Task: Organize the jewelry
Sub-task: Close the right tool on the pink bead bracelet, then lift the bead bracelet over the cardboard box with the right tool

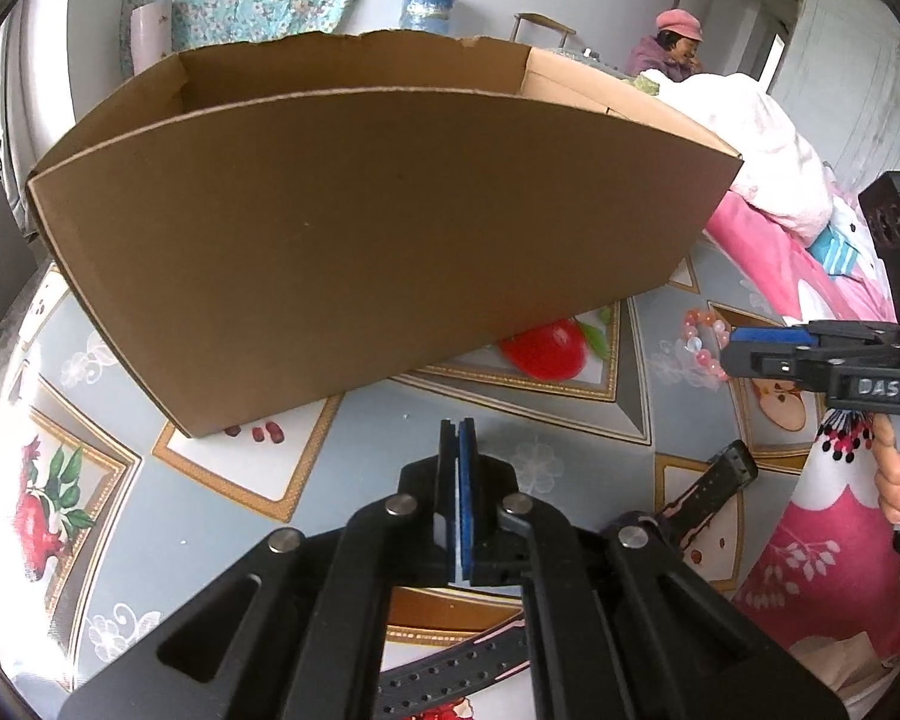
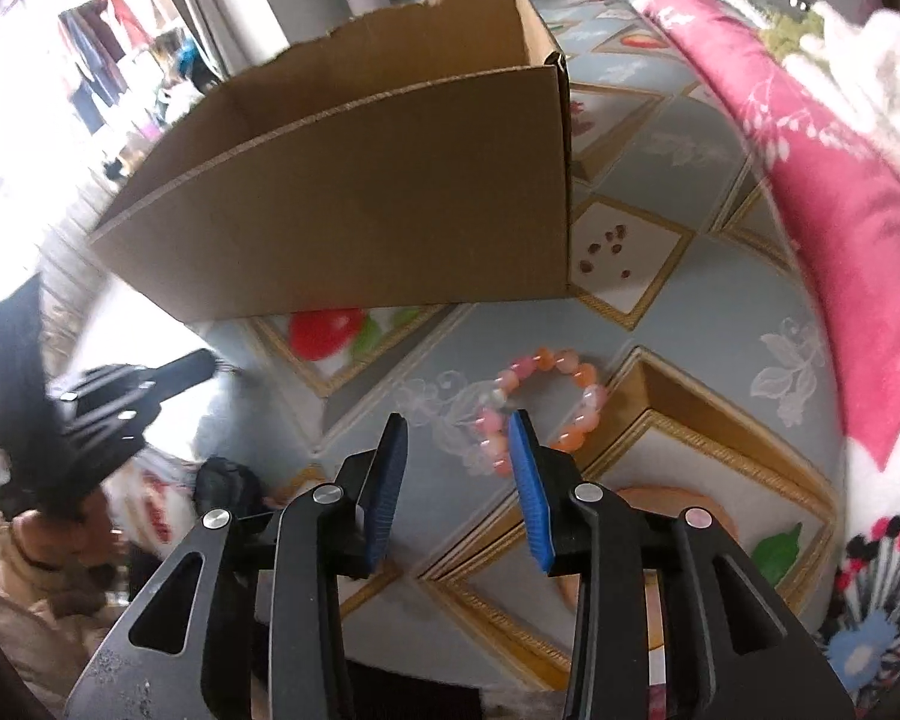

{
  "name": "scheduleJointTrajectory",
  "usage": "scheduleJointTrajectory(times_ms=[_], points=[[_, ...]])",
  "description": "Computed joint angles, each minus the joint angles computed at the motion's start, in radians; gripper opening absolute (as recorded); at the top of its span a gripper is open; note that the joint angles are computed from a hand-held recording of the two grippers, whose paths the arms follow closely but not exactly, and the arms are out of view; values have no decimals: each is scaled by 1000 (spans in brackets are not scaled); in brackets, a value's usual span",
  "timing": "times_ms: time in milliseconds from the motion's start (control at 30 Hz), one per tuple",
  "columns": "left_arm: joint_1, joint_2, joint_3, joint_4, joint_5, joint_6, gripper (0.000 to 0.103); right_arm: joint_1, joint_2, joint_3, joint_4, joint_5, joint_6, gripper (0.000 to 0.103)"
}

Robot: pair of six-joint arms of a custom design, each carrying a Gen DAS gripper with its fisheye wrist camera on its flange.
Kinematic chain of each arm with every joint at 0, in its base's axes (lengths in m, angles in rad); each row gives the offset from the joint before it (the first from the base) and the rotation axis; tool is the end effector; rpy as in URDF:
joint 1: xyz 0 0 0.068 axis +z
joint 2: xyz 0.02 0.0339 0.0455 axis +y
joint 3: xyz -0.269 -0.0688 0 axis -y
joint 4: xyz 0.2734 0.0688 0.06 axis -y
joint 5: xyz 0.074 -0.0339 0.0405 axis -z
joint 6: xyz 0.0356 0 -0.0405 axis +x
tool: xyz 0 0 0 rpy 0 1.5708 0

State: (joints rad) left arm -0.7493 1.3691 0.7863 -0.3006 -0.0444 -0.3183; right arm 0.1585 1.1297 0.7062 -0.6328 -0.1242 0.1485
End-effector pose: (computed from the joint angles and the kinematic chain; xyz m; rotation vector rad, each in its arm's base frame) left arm 0.2185 -0.2011 0.1920 0.5147 2.4443 -0.4071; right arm 0.2292 0.0411 0.2039 -0.0564 2.6390 0.2683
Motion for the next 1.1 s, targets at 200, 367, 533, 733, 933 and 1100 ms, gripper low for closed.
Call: scheduleJointTrajectory(times_ms=[200, 367, 533, 733, 933, 1100], points=[[-3, 23, 30, -16, 4, -3, 0, 26, 70, 27, 19, 45, 4, 34], [-1, 30, 43, -23, 0, -10, 0, 68, 119, 46, 31, 95, 13, 33], [4, 26, 45, -33, -3, -11, 0, 92, 142, 55, 43, 132, 21, 28], [2, 21, 45, -36, -9, -16, 0, 102, 150, 58, 49, 152, 43, 8], [-2, 18, 43, -38, -17, -14, 0, 54, 96, 15, 75, 99, 65, 7], [-2, 12, 41, -39, -17, -15, 0, -21, 35, 1, 72, 13, 68, 7]])
